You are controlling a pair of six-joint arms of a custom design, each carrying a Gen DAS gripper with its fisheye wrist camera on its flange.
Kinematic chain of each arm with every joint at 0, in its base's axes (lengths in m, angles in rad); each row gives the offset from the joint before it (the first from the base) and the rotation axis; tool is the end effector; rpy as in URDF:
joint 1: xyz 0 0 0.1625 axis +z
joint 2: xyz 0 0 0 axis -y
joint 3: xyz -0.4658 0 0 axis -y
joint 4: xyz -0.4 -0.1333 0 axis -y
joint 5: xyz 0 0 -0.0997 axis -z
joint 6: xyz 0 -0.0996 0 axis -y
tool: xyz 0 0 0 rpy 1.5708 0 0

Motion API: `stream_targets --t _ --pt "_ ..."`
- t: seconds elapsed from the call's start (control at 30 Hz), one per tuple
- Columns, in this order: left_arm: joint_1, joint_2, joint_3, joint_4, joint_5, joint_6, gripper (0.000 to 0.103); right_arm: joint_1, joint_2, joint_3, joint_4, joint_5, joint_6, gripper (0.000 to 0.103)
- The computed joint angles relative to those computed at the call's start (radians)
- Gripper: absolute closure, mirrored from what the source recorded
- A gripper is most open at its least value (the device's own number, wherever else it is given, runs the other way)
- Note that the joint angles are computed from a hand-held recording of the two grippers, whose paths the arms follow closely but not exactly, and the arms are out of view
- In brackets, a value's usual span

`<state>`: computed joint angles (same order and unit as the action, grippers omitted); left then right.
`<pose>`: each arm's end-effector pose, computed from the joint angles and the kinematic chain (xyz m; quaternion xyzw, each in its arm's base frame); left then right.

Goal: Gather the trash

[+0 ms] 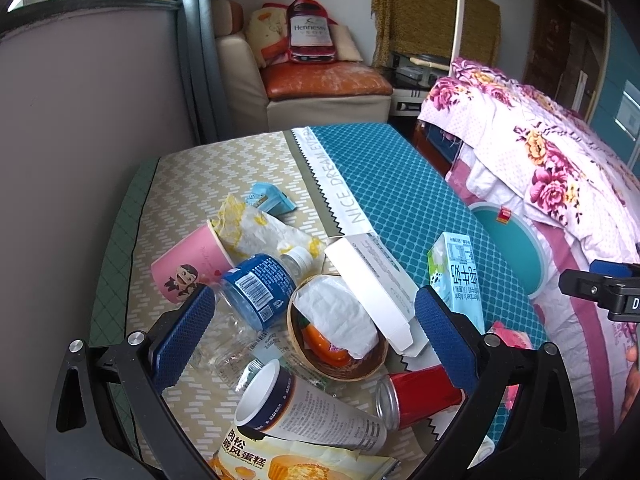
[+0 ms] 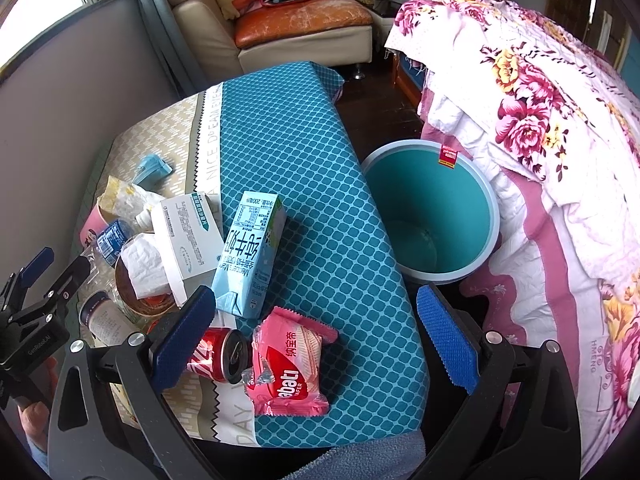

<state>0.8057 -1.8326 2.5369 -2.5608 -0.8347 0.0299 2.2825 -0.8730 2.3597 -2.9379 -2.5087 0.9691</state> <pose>-0.0639 -0.3556 0.3107 0.3103 0.8714 -0.2519 0.2846 0.3176 -0.2871 0.0505 -0.0875 -0.8865 0.3005 0.3407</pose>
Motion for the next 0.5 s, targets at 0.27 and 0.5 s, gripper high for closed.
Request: stream_targets --t 0.27,0.5 --pt "0.009 -0.024 -0.003 0.016 -0.025 0.036 0.003 -0.007 0.009 0.0 -0.011 0.013 0.0 0.006" --pt "0.046 -0.031 -0.012 0.004 -0.048 0.09 0.003 -0.023 0.018 0.002 -0.059 0.055 -0.032 0.006"
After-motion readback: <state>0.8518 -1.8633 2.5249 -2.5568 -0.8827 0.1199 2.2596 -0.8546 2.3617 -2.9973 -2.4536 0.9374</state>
